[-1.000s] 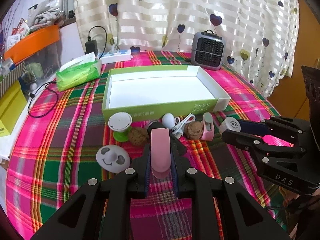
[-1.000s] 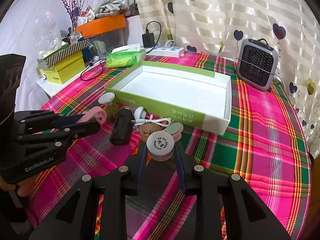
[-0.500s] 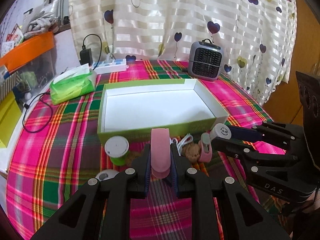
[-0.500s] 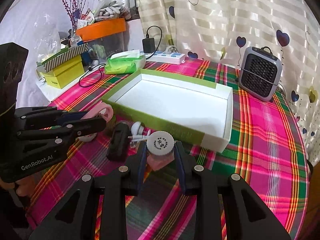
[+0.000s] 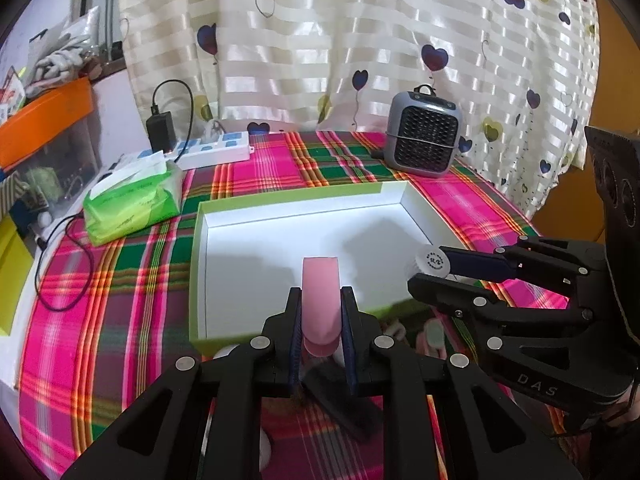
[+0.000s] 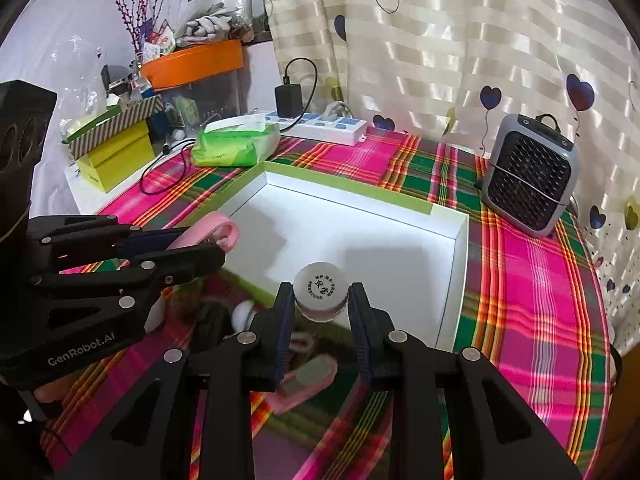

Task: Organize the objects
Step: 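Carry the pink clip and white jar with both tools into the green box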

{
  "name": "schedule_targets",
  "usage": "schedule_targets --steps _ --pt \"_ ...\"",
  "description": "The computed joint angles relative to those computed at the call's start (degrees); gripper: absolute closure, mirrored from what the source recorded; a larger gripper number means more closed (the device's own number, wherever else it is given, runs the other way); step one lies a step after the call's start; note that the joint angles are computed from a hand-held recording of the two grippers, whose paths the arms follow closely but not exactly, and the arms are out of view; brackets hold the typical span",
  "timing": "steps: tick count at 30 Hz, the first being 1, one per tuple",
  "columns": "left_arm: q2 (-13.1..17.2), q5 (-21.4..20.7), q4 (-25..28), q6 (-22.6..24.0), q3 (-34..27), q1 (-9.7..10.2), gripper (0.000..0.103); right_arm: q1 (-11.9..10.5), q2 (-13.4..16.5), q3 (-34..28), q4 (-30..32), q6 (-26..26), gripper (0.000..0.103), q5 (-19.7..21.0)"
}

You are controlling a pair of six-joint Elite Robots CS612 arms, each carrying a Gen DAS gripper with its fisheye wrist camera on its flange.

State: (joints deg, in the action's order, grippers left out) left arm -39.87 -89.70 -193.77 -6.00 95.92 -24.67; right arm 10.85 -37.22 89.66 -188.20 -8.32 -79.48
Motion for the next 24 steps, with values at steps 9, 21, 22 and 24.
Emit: schedule_targets --steps 9,21,22,24 --pt "2.3 -0.3 4.5 0.7 -4.6 0.55 0.087 -0.3 2.1 -4.3 5.0 0.3 0.074 -0.7" --pt "4.5 -1.7 10.7 1.9 -9.0 0.68 0.087 -0.7 4.1 -8.3 11.9 0.4 0.074 -0.5" --pt "4.7 -1.7 11.1 2.1 -9.2 0.65 0.087 -0.8 4.1 -8.3 12.0 0.5 0.074 -0.2" --pt "4.8 -1.6 11.8 2.4 -9.4 0.60 0.087 -0.8 4.2 -8.4 12.3 0.7 0.074 -0.1"
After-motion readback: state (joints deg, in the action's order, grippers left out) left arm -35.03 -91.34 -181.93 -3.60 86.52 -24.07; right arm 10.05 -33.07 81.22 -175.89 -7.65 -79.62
